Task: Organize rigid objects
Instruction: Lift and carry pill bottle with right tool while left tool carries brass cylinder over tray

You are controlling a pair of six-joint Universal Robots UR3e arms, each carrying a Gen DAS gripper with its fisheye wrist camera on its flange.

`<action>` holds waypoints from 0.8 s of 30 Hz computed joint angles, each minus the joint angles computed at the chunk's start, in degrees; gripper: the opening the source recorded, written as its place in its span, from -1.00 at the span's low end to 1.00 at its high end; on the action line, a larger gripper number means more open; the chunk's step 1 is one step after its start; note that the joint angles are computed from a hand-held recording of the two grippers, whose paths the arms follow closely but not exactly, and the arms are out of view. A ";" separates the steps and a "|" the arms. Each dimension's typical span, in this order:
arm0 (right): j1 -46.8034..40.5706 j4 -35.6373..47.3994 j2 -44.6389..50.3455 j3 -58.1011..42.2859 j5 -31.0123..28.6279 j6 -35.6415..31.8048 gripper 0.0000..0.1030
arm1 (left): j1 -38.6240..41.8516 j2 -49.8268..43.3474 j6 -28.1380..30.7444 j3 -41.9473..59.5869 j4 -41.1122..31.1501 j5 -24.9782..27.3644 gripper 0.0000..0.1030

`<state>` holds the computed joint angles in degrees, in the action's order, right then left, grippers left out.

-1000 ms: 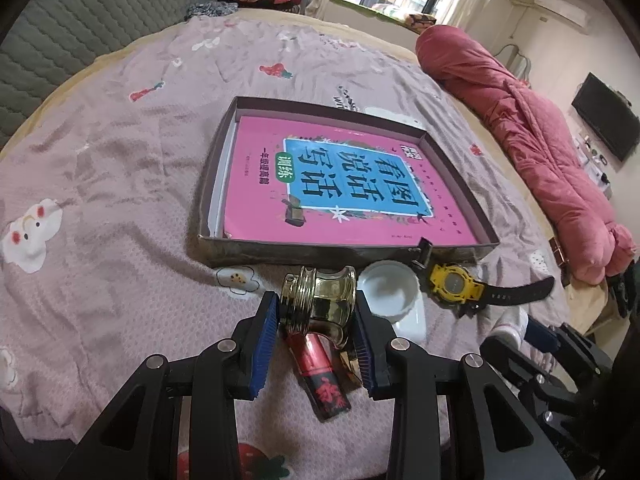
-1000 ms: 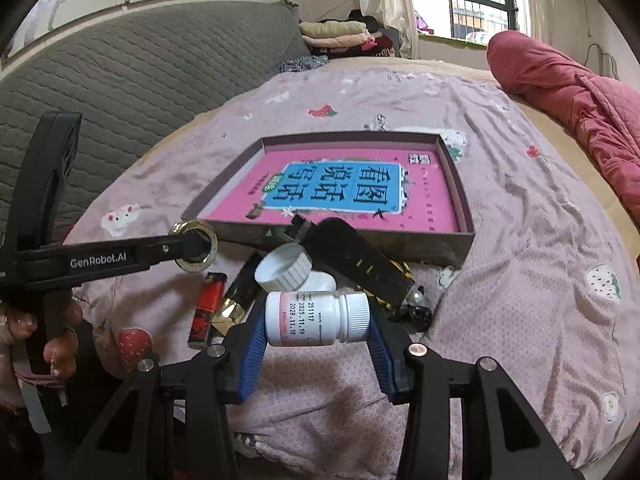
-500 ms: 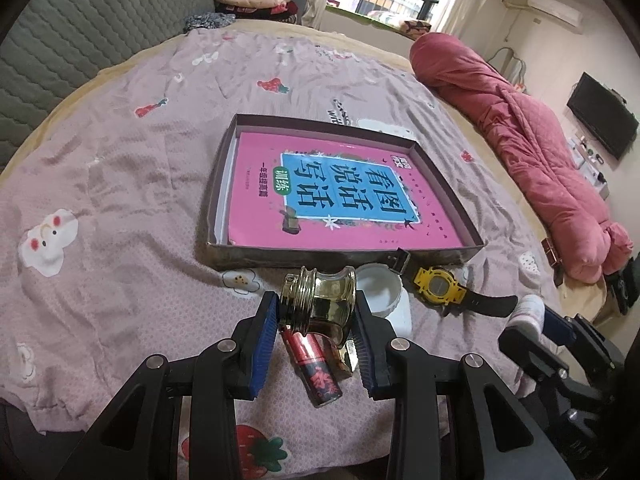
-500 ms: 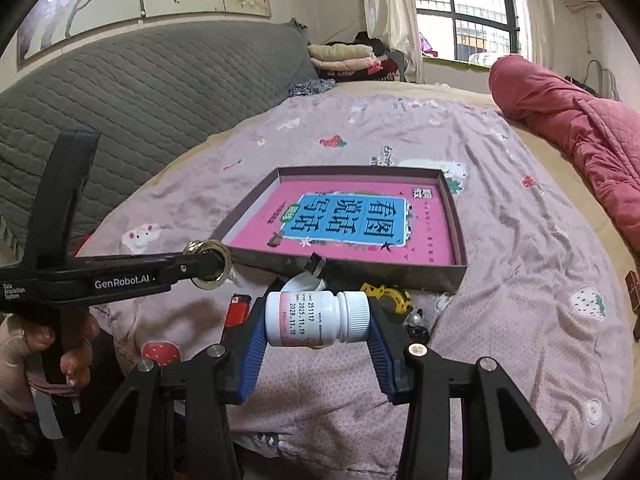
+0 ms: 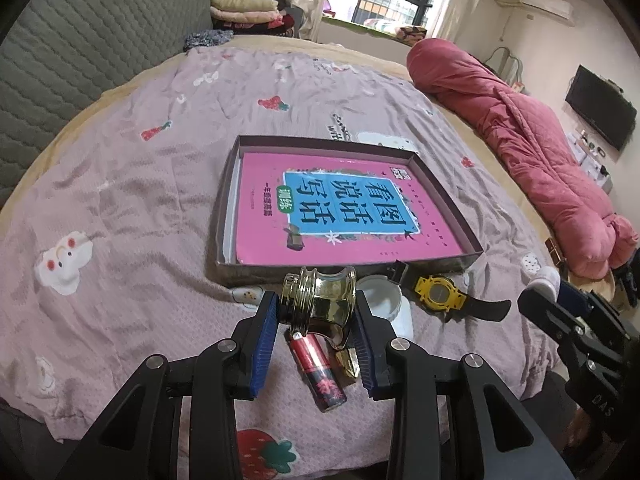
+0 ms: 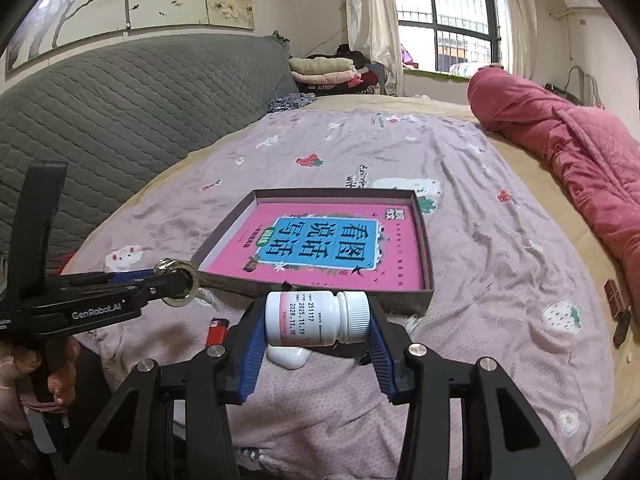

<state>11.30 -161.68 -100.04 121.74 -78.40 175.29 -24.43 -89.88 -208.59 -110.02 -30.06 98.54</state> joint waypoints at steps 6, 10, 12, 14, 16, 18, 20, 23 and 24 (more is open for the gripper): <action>0.83 -1.48 3.45 -2.76 -1.84 0.45 -0.09 | -0.08 -1.07 0.50 1.70 -0.68 1.44 -0.29; 0.42 -1.83 5.93 -4.37 -2.38 0.71 -0.09 | 0.22 -1.88 0.66 2.50 -0.93 1.77 -0.29; 0.37 -1.99 6.81 -4.92 -2.94 0.50 -0.09 | 0.48 -2.28 0.81 2.71 -0.96 1.92 -0.29; 0.15 -1.93 7.85 -5.72 -3.61 0.14 -0.09 | 0.99 -2.80 1.00 2.95 -0.99 1.74 -0.29; 0.56 -2.74 9.26 -6.53 -5.35 -0.59 -0.09 | 1.38 -3.33 1.01 3.23 -0.78 1.65 -0.29; 0.47 -2.82 10.45 -7.23 -5.84 -1.17 -0.09 | 1.74 -3.76 1.04 3.36 -0.33 1.47 -0.29; 0.29 -3.07 12.06 -8.04 -6.07 -1.27 -0.09 | 1.89 -4.48 1.39 3.71 0.26 1.51 -0.29; 0.08 -4.44 14.81 -9.28 -5.76 -1.30 -0.09 | 2.21 -6.34 2.46 4.65 1.11 1.93 -0.29; -0.08 -4.35 15.71 -9.94 -5.40 -1.01 -0.09 | 2.44 -6.78 2.61 4.87 1.27 1.76 -0.29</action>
<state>11.22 -166.03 -84.33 111.79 -83.80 174.28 -21.99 -96.67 -205.98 -105.14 -28.80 100.30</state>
